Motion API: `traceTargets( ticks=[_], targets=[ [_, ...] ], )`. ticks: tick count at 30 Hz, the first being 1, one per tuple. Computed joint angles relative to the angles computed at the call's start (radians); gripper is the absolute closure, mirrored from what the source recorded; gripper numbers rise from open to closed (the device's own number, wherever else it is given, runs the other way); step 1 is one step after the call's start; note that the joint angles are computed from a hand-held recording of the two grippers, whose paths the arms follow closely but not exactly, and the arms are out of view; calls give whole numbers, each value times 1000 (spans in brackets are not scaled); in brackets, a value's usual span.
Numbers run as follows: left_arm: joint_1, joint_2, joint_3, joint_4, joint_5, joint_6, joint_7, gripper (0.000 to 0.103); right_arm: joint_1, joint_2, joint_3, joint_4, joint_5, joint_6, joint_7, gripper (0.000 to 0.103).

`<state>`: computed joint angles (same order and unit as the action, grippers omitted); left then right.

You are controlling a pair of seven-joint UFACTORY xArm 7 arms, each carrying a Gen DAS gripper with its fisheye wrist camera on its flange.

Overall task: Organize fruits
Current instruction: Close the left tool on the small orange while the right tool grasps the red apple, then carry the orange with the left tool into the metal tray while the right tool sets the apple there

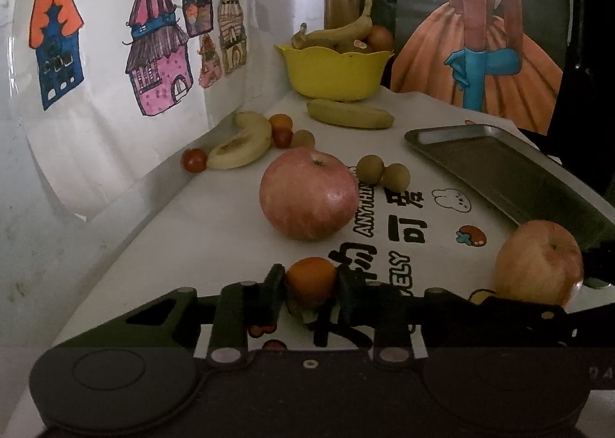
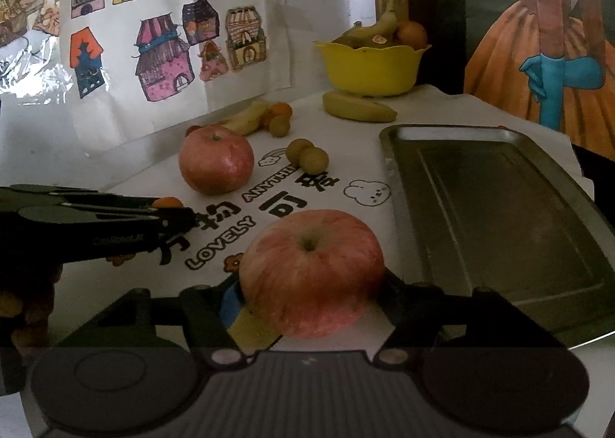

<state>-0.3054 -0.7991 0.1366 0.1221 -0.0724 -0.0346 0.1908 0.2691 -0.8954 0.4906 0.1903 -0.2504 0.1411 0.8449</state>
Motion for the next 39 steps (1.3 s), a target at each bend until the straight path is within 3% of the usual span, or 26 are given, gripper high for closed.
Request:
traceTargets(
  ticks=[9, 19, 26, 33, 36, 39],
  targets=[
    [-26, -150, -23, -55, -19, 89, -28, 73, 85, -44, -75, -57, 40, -48, -22, 30],
    [-36, -327, -113, -89, -24, 189, -113, 73, 184, -219, -109, -148, 78, -19, -21, 30],
    [-65, -263, -185, -33, -10, 136, -209, 73, 247, -440, -183, -216, 89, 81, -50, 30],
    [-65, -29, -272, 88, 22, -67, -324, 73, 125, -615, -308, -243, 77, 142, -220, 29],
    [-41, 98, -317, 153, 47, -147, -361, 73, 27, -580, -356, -236, 81, 93, -316, 29],
    [-2, 228, -369, 227, 70, -204, -386, 73, -74, -440, -395, -213, 91, -26, -408, 29]
  ],
)
